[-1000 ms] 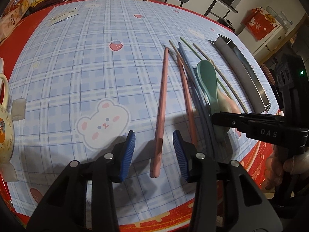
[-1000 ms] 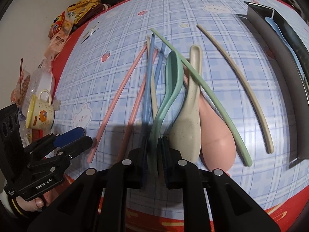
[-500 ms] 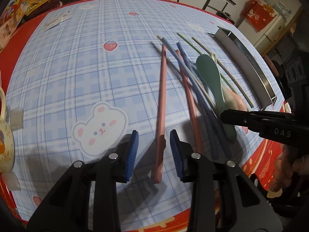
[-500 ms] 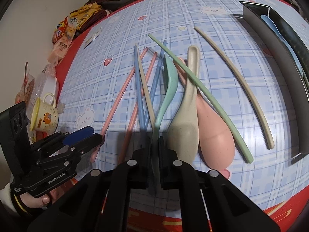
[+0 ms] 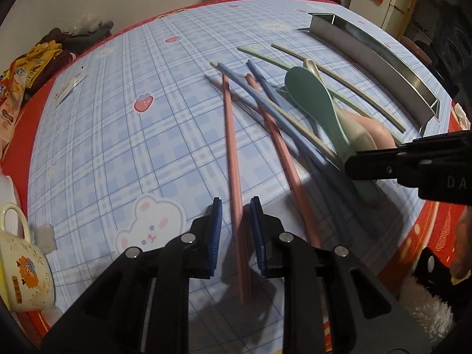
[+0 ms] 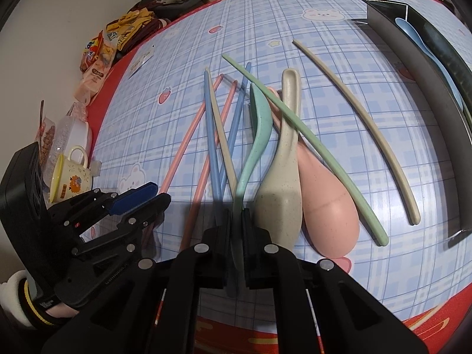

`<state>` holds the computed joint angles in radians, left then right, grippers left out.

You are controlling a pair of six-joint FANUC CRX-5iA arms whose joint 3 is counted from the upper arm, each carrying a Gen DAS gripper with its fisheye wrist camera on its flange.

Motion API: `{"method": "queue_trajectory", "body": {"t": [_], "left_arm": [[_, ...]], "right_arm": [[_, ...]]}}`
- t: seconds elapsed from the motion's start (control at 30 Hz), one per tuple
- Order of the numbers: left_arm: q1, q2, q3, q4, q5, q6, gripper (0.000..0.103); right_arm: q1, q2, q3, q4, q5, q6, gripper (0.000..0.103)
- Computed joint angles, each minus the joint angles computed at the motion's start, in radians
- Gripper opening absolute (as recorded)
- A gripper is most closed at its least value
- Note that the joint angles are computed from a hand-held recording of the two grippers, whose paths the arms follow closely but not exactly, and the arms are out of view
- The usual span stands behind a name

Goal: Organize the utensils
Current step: 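Grasp a pink chopstick with the left gripper while the right grasps the mint green spoon, then lift the pink chopstick with the left gripper while the right carries the green spoon toward the tray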

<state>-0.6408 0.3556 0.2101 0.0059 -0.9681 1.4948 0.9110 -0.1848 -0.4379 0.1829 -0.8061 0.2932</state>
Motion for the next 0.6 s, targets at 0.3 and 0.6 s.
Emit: {"method": "queue_trajectory", "body": {"t": [0.3,0.6], "left_arm": [[0.036,-0.028,-0.057,0.069,0.033,0.009,0.011],[0.101,-0.063,-0.164,0.266,0.066,0.002,0.011]], "right_arm": [[0.0,-0.008,-0.007,0.001,0.009,-0.008,0.008],[0.012,-0.018,-0.015,0.019,0.022,-0.021,0.008]]}}
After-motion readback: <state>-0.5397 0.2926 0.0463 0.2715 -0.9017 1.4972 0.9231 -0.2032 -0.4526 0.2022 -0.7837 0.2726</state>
